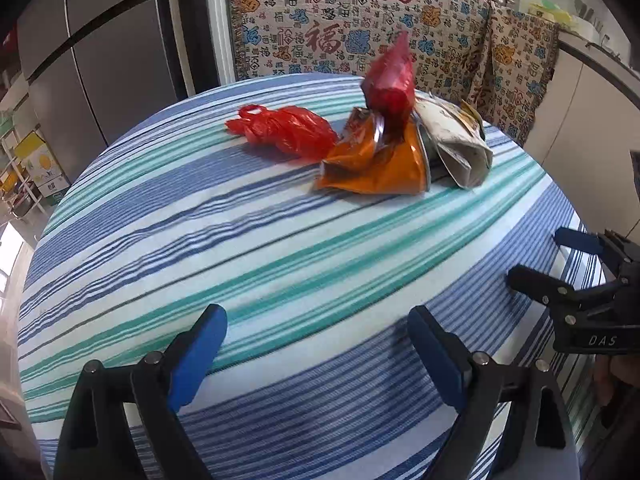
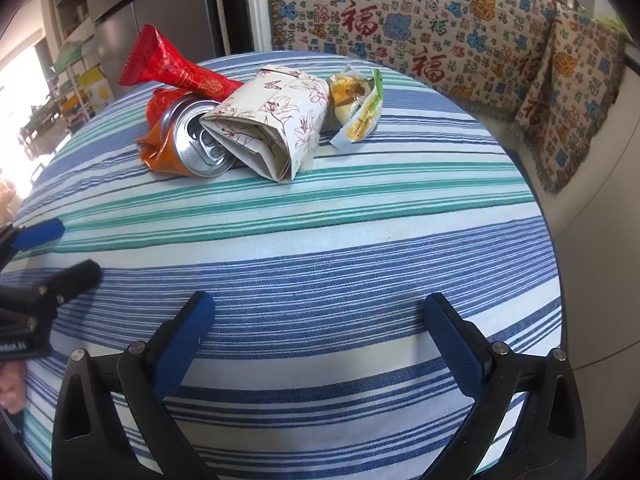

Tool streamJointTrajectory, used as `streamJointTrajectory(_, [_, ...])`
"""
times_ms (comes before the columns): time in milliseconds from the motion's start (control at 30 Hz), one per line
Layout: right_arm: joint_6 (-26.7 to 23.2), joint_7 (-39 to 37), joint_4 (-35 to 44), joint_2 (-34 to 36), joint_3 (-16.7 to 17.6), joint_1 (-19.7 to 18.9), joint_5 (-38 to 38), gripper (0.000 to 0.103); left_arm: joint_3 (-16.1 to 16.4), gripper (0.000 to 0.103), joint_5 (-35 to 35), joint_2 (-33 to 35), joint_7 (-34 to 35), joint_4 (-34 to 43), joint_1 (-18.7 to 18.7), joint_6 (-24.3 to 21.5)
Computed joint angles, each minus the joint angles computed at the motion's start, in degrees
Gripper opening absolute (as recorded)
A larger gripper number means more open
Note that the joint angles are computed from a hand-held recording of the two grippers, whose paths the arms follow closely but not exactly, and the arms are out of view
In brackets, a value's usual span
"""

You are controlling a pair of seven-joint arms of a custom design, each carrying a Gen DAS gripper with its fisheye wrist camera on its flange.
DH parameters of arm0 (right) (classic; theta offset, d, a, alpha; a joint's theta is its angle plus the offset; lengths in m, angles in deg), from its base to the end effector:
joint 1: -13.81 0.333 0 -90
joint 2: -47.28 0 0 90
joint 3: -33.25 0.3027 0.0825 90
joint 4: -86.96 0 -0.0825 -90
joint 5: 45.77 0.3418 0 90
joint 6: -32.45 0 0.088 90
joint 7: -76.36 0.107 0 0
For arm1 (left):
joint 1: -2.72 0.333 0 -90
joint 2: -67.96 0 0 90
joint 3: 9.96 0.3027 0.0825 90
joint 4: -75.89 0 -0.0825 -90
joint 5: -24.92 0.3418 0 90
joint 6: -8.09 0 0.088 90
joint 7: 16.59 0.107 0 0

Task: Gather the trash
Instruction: 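Grasp the red plastic bag with the left tool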

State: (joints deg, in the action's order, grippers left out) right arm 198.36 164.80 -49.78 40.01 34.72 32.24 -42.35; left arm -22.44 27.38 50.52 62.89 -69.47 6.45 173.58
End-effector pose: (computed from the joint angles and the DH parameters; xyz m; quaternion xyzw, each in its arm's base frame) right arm 0.4657 0.1651 0.4562 -0.7707 0.5551 -0.1713 0.2618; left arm 0.4381 -0.0744 0.4669 -0.6633 0.6761 -0.2337 0.2198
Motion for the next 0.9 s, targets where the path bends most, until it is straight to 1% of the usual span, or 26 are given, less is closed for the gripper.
streamJointTrajectory(67, [0.0,-0.1,0.1,0.0,0.0,0.0,0.1,0.103,1.5,0.094,-1.8,0.9,-0.2,2.0,0.2,0.8])
streamJointTrajectory(133, [0.0,-0.3,0.0,0.0,-0.1,0.0,0.2,0.103,3.4,0.094,-4.8,3.4,0.2,6.1,-0.2,1.1])
streamJointTrajectory(200, [0.0,-0.5,0.0,0.0,-0.1,0.1,0.4,0.103,4.3,0.094,-7.0,7.5,-0.9,11.7,0.0,0.6])
streamJointTrajectory(267, [0.0,-0.6,0.0,0.0,-0.2,0.1,0.5,0.103,6.2,0.093,-12.0,12.3,0.5,18.1,-1.1,-0.7])
streamJointTrajectory(300, [0.0,-0.7,0.0,0.0,-0.2,0.1,0.6,0.103,6.6,0.093,-13.3,14.7,0.6,21.2,-1.2,-1.7])
streamJointTrajectory(400, [0.0,-1.0,0.1,0.1,-0.2,0.1,0.9,0.103,7.0,0.093,-13.4,21.0,-0.6,29.5,-1.6,-6.0])
streamJointTrajectory(467, [0.0,-1.1,0.0,0.0,-0.2,0.1,0.9,0.103,7.8,0.093,-9.6,24.7,-4.9,34.0,-2.5,-10.3])
streamJointTrajectory(533, [0.0,-1.1,-0.1,-0.1,-0.2,0.1,0.9,0.103,8.5,0.093,-7.2,27.3,-7.5,36.6,-3.2,-12.8])
streamJointTrajectory(567, [0.0,-1.1,0.0,0.0,-0.2,0.1,1.0,0.103,8.8,0.091,-6.1,27.8,-8.4,36.8,-3.5,-12.9])
streamJointTrajectory(600, [0.0,-1.2,0.0,-0.1,-0.2,0.1,1.0,0.103,9.0,0.072,-5.6,27.6,-8.5,36.1,-3.5,-12.0])
streamJointTrajectory(633, [0.0,-1.3,0.0,-0.1,-0.2,0.1,1.1,0.103,8.2,0.058,-8.2,27.2,-5.5,35.0,-2.7,-10.6])
streamJointTrajectory(667, [0.0,-1.3,0.0,-0.1,-0.2,0.1,1.1,0.103,7.1,0.050,-11.5,26.4,-1.7,33.8,-1.5,-9.6])
streamJointTrajectory(733, [-0.1,-2.8,0.0,-0.1,-0.7,0.5,2.4,0.103,8.0,0.048,-9.7,24.4,-0.6,31.4,-2.0,-8.7])
streamJointTrajectory(767, [-0.1,-2.9,0.0,-0.1,-0.6,0.5,2.5,0.103,8.0,0.047,-9.9,23.1,1.6,30.2,-1.6,-8.7])
streamJointTrajectory(833, [-0.1,-2.9,0.0,0.0,-0.5,0.4,2.6,0.103,8.0,0.046,-10.8,20.0,6.7,27.3,-1.0,-9.2])
streamJointTrajectory(900, [-0.1,-3.1,0.0,-0.1,-0.5,0.4,2.7,0.103,8.2,0.046,-12.9,16.1,14.0,24.3,-0.3,-11.2])
